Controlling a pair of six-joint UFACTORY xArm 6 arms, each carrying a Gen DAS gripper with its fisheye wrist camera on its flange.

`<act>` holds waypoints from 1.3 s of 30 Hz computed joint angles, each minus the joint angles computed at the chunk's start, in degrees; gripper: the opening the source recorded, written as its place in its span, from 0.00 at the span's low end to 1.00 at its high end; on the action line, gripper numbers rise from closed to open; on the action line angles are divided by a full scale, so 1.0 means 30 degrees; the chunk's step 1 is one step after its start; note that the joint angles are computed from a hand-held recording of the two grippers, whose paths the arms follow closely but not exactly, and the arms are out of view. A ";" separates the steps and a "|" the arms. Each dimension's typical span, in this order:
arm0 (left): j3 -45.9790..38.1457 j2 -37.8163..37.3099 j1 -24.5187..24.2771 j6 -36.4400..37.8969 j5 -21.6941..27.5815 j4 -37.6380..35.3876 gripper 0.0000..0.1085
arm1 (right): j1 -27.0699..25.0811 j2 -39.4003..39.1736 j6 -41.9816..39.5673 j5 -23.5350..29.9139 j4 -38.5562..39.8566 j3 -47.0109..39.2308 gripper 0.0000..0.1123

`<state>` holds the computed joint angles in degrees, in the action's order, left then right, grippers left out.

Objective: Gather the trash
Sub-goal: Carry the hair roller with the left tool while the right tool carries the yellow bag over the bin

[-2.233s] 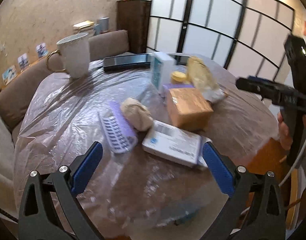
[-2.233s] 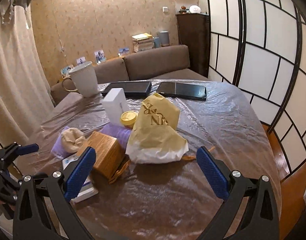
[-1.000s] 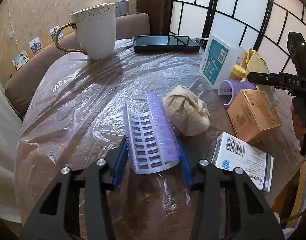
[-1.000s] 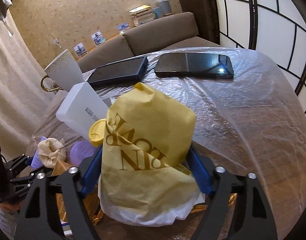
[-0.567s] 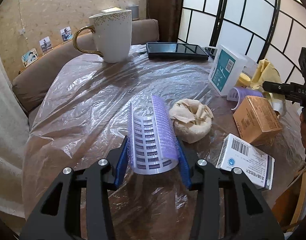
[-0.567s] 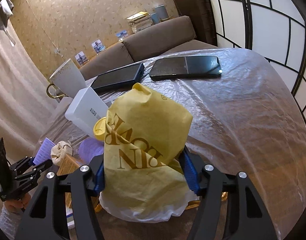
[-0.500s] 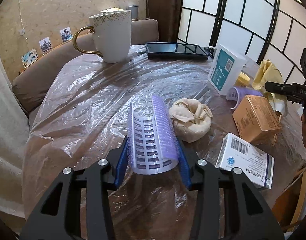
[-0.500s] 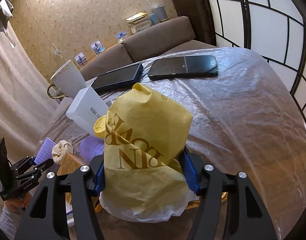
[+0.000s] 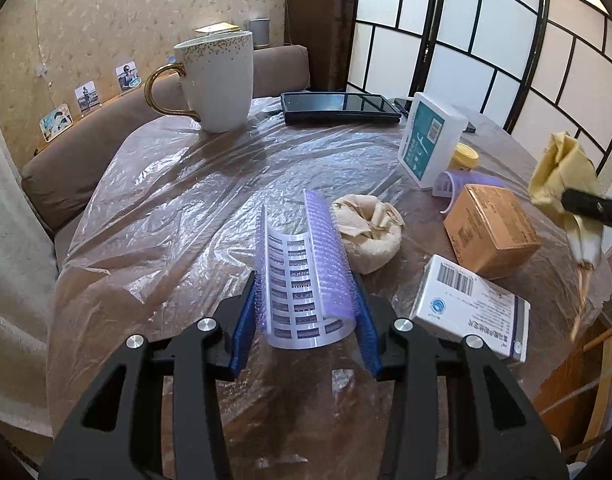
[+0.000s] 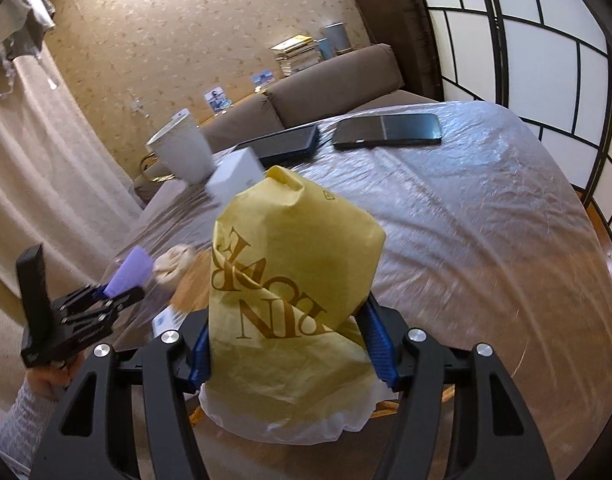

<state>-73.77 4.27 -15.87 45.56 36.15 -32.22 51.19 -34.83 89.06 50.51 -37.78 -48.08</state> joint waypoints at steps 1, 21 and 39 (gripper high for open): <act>0.0071 -0.0102 0.0058 0.0131 0.0137 -0.0228 0.41 | 0.0421 0.0053 0.0313 0.0200 -0.0150 -0.0078 0.54; 0.3817 -0.3852 0.0752 0.4217 0.1851 -0.2855 0.41 | 0.6850 0.4053 0.6011 0.3002 -0.1745 -0.2983 0.54; 1.0070 -0.9694 0.0368 0.2511 0.2044 -0.1457 0.41 | 0.8969 0.4018 0.5611 0.1008 0.0131 -0.1437 0.54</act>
<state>-43.56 -24.82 -14.76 53.09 42.28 -36.59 78.09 -22.78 105.89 53.53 -37.39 -52.39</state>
